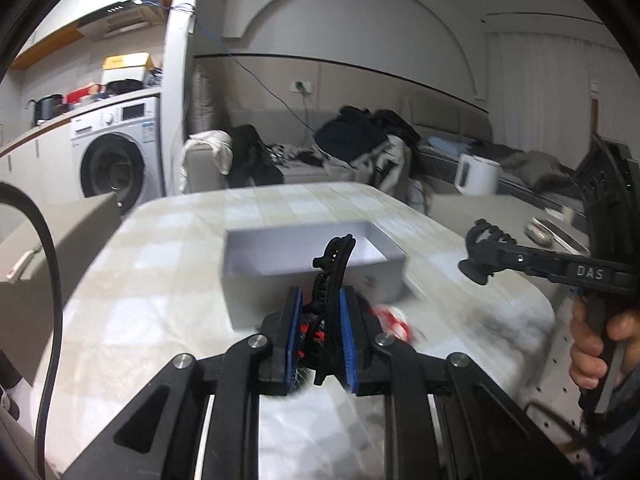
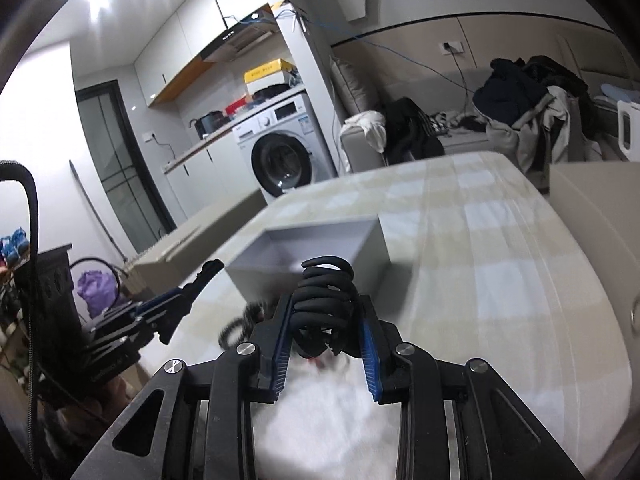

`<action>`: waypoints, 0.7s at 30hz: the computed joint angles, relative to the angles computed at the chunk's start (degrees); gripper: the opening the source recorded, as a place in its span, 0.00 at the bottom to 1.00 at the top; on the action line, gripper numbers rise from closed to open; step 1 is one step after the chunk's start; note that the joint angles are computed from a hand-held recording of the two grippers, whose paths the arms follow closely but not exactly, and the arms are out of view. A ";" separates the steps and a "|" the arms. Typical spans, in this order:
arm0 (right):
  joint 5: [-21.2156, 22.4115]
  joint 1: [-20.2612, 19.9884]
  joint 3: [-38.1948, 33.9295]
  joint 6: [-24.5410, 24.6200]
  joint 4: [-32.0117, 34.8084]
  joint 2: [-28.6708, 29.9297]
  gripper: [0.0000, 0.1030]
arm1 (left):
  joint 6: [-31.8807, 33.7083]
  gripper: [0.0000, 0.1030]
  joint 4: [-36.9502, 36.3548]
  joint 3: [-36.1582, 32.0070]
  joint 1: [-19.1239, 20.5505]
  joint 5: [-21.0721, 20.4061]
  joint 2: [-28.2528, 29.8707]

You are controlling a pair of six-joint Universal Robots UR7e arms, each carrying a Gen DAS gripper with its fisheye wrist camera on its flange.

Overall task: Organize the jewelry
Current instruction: 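Carry the claw clip into the grey box while the left releases the hair claw there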

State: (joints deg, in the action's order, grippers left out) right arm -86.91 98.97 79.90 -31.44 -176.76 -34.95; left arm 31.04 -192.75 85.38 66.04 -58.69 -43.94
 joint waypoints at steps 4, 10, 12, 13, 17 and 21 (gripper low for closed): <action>0.29 1.02 -7.54 2.54 5.42 3.56 0.29 | 1.17 0.13 -1.13 -5.52 0.63 1.50 3.21; -2.32 1.95 -19.59 4.43 13.82 10.22 0.29 | 1.64 0.13 0.19 -12.00 1.57 3.53 6.98; -2.77 1.94 -22.75 5.76 15.56 11.98 0.29 | 0.58 0.13 1.58 -13.17 1.92 3.70 7.26; -3.04 1.95 -25.08 6.38 17.57 13.16 0.29 | 0.09 0.13 2.39 -13.76 2.12 3.61 7.45; -6.08 2.51 -31.00 6.59 21.67 16.61 0.29 | -0.48 0.13 5.61 -16.70 2.58 4.22 8.74; -7.72 3.11 -33.71 5.78 23.35 18.46 0.29 | -1.14 0.13 8.05 -17.09 2.57 5.02 8.91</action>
State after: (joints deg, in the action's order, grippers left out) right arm -94.63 102.08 46.18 -25.66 -153.41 -16.48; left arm 29.90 -184.71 68.29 68.61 -53.67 -35.03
